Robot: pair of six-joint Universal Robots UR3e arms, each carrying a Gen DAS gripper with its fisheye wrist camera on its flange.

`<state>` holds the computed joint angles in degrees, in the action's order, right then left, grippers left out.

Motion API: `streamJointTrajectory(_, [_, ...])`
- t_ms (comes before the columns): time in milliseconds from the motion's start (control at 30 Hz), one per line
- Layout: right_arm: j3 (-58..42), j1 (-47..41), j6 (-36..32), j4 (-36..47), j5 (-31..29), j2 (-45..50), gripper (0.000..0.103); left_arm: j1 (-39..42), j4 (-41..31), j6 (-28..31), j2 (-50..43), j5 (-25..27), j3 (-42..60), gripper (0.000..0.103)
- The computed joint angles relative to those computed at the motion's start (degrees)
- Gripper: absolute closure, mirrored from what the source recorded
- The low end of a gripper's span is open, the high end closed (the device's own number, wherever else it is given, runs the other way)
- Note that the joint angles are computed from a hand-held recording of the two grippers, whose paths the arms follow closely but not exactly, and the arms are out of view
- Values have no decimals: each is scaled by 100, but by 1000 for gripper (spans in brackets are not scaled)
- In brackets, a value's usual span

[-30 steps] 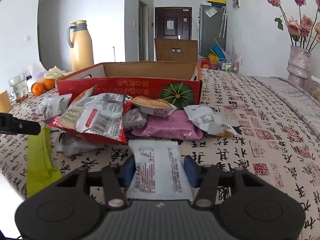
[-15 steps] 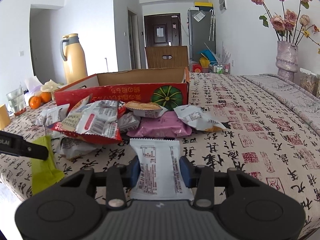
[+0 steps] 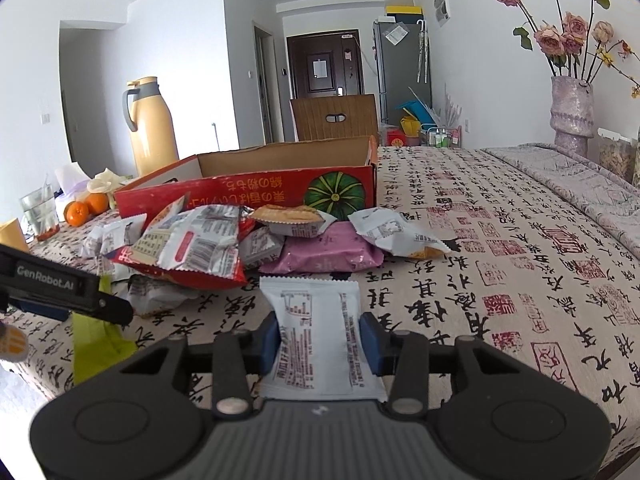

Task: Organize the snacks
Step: 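Grasp the lime-green bar with the left gripper while the right gripper holds the sachet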

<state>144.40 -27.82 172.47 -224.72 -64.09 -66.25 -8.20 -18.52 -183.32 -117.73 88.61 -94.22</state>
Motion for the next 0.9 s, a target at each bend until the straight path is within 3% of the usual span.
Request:
streamJointTrajectory(267, [-20,68,11,2,-85,9,61,311,248,945,332,-225,-512,57])
streamJointTrajectory(333, [-33,94,16,11,-124,11,61,430,282,1145,424,-339,-633,62])
streamJointTrajectory(633, [-63,183,34,46,-276,-9,61,718,648,1397,456,-595,-894,62])
streamJointTrajectory(700, [-86,209,48,64,-319,-9,61,648,781,1359,442,-441,-955,52])
streamJointTrajectory(733, [-85,220,52,58,-336,-6,61,583,880,1321,413,-289,-978,39])
streamJointTrajectory(767, [-100,242,62,66,-364,-2,61,534,1053,1316,380,-190,-1045,37])
streamJointTrajectory(833, [-110,267,66,79,-397,-9,61,535,1365,1383,378,-217,-1227,44])
streamJointTrajectory(900, [-120,279,73,98,-417,-16,61,595,1437,1438,449,-433,-1354,61])
